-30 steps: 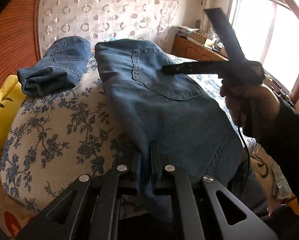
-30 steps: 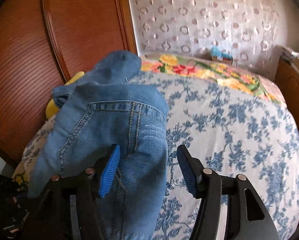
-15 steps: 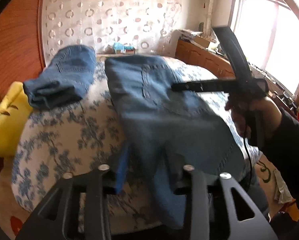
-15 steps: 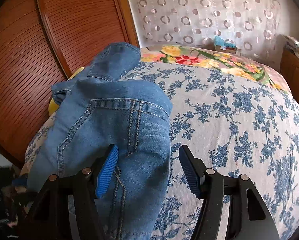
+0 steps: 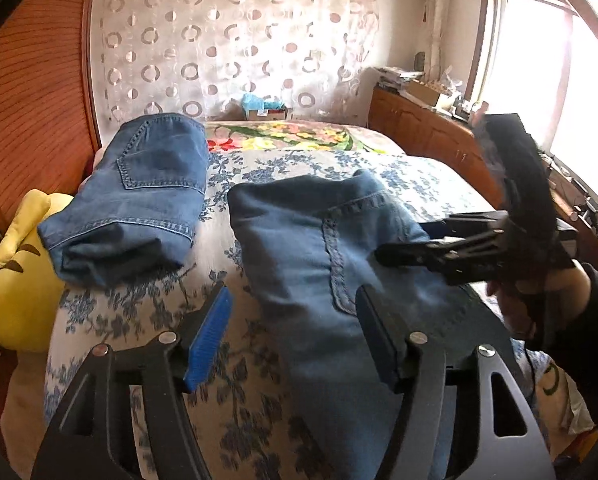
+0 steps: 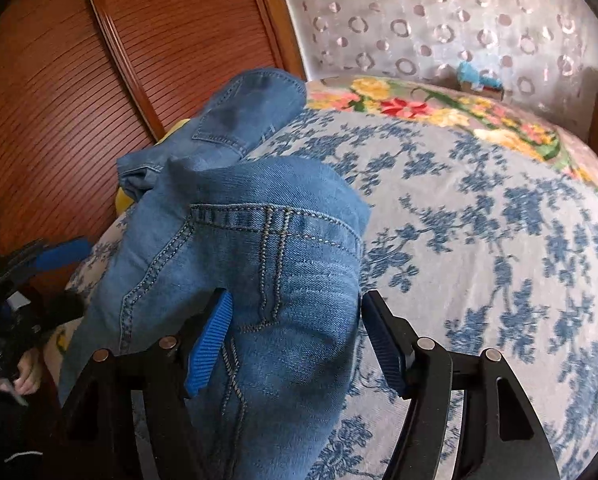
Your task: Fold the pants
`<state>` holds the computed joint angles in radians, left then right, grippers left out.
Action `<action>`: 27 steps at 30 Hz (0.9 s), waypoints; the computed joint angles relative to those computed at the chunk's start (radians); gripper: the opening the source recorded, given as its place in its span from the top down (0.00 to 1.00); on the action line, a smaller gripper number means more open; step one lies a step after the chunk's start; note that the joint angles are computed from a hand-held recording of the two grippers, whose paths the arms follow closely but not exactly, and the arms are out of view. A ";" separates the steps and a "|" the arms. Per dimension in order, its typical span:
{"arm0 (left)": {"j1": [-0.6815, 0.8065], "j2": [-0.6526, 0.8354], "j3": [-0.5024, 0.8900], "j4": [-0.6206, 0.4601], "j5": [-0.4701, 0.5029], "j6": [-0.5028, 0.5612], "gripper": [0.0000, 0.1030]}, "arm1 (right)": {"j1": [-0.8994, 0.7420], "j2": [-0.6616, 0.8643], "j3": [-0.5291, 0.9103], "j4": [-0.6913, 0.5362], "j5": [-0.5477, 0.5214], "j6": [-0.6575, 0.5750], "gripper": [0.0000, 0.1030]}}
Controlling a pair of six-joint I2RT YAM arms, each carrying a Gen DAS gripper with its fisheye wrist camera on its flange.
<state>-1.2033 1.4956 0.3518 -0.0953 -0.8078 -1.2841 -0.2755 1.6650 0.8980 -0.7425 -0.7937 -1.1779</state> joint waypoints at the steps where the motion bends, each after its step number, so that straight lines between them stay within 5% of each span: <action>1: 0.029 0.001 -0.014 0.042 0.016 0.036 0.36 | 0.001 0.023 0.019 -0.023 -0.005 -0.013 0.33; 11: 0.153 0.074 -0.077 0.280 0.110 0.180 0.36 | 0.048 0.165 0.113 -0.092 -0.022 -0.036 0.34; 18: 0.174 0.105 -0.115 0.396 0.130 0.202 0.36 | 0.055 0.191 0.180 -0.212 -0.059 -0.105 0.68; 23: 0.132 0.010 -0.123 0.314 0.072 0.168 0.36 | 0.037 0.089 0.148 -0.263 -0.110 -0.126 0.74; 27: 0.074 -0.206 -0.126 0.096 -0.038 0.103 0.36 | 0.054 -0.046 0.144 -0.342 -0.164 -0.140 0.74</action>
<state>-1.1293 1.2899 0.2254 0.0005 -0.8454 -1.1815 -0.2214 1.6185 1.0424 -1.0846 -0.9575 -1.3177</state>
